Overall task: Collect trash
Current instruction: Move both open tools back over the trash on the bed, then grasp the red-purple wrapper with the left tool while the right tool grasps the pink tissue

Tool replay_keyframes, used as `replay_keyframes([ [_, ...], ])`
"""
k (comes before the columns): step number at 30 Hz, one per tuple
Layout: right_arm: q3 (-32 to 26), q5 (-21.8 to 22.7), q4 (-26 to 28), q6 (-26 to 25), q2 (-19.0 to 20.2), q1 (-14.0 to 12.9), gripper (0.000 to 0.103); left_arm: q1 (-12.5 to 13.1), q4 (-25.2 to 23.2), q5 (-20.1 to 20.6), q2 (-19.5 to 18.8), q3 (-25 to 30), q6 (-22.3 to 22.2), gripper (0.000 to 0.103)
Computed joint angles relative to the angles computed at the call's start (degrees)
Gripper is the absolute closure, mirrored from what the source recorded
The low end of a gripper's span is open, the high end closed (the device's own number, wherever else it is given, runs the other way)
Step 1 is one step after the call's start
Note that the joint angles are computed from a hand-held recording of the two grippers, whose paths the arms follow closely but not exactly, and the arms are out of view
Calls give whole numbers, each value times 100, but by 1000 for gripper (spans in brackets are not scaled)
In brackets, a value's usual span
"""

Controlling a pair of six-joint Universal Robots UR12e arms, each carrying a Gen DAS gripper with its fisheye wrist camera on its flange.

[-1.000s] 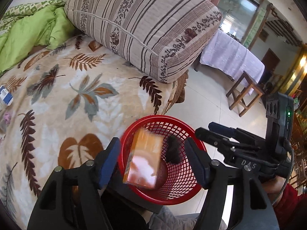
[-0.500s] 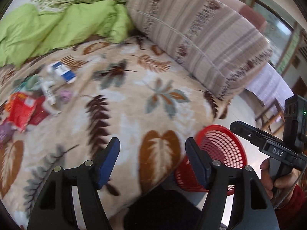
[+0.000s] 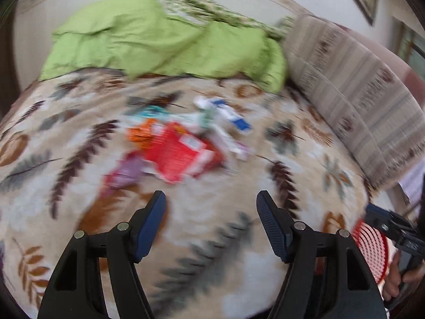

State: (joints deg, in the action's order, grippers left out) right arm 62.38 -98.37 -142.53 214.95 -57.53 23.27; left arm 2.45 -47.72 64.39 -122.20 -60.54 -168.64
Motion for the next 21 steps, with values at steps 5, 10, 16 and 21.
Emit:
replay_keyframes([
  [5, -380, 145, 244, -61, 239, -12, 36, 136, -140, 695, -525, 640, -630, 33],
  [10, -915, 338, 569, -85, 571, -53, 36, 75, -504, 1066, -941, 1122, -549, 33],
  [16, -1663, 578, 819, -56, 1038, -136, 36, 46, -401, 1081, -1232, 1422, -752, 45],
  [21, -2808, 697, 1241, -69, 1729, -212, 39, 55, -46, 1053, -1173, 1247, -785, 58],
])
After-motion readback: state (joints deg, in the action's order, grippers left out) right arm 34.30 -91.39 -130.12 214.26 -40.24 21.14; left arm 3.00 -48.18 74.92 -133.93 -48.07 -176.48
